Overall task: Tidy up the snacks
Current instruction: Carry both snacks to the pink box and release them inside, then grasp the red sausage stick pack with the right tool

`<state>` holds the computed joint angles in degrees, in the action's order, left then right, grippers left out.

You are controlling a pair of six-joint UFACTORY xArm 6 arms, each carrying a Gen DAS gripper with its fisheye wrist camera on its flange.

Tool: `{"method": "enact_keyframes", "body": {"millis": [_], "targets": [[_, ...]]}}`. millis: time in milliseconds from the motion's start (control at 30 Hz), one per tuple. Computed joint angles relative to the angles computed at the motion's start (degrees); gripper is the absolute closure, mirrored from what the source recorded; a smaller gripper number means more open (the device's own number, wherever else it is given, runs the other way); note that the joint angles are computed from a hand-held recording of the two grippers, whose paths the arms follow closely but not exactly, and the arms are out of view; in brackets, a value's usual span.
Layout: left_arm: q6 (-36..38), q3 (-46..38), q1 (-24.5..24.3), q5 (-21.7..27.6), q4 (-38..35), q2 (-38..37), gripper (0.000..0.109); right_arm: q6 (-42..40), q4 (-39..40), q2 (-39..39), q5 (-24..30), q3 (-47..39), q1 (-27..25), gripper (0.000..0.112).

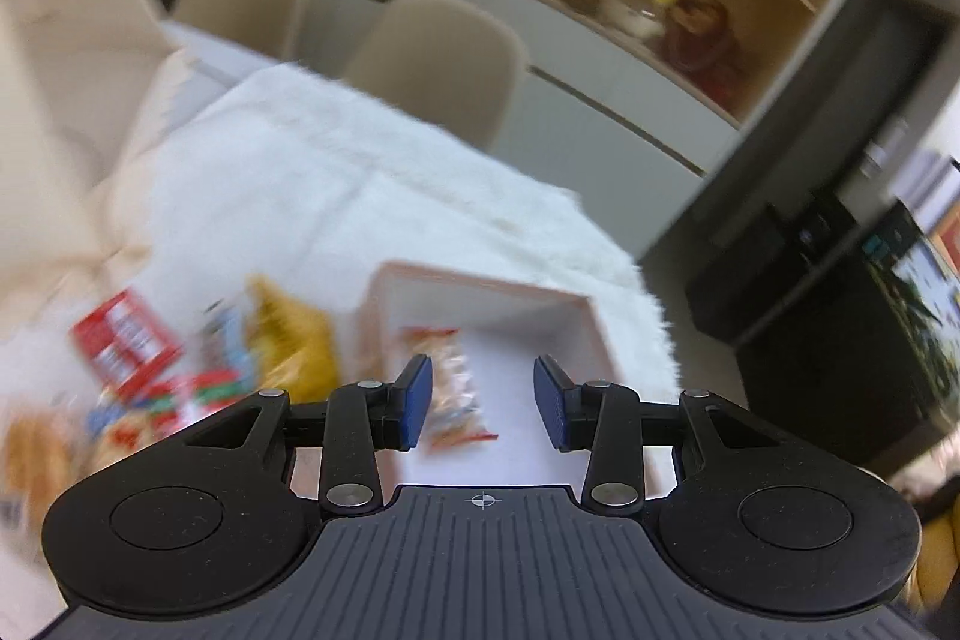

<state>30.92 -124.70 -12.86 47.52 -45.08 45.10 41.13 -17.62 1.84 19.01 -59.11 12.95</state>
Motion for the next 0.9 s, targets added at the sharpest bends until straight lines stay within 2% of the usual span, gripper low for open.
{"method": "enact_keyframes", "body": {"millis": [67,100,133,200,267,333,400,500,633,733,900], "targets": [[0.0,6.3,1.0,-2.0,-1.2,-2.9,0.066,-1.8,1.7,5.6,-2.7,-7.3,-2.1,0.074],[0.5,10.4,1.6,-2.8,-2.0,-5.1,0.066,-4.4,4.6,9.4,-2.3,-12.5,-2.9,0.071],[1.1,14.5,2.0,-4.0,-2.2,-7.1,0.066,-6.6,7.0,12.8,0.0,-17.6,-3.4,0.057],[3.0,21.3,2.9,-6.9,-1.5,-10.3,0.066,-6.2,6.4,16.8,2.2,-23.2,-3.9,0.053],[5.9,27.9,3.6,-10.5,-1.2,-13.5,0.066,-7.8,7.3,17.1,1.2,-22.5,-3.5,0.053],[7.8,33.5,4.7,-13.8,-0.7,-15.9,0.066,-12.6,11.9,16.1,-1.0,-18.9,-2.4,0.053],[7.9,36.2,5.9,-14.1,0.1,-17.3,0.066,-17.5,15.7,15.7,-1.6,-15.7,-0.9,0.053],[7.2,39.1,7.8,-12.8,0.4,-18.6,0.066,-15.3,10.2,17.4,-0.3,-14.5,0.4,0.053],[7.3,40.3,9.0,-12.4,1.7,-18.8,0.066,-9.9,4.7,22.1,1.2,-18.8,0.4,0.053],[10.8,41.4,9.4,-13.3,1.4,-19.9,0.066,-12.5,10.5,24.9,0.5,-21.8,0.3,0.053],[15.2,38.8,10.0,-13.8,1.6,-18.5,0.066,-11.6,10.5,30.2,1.7,-29.2,0.7,0.053]]}}
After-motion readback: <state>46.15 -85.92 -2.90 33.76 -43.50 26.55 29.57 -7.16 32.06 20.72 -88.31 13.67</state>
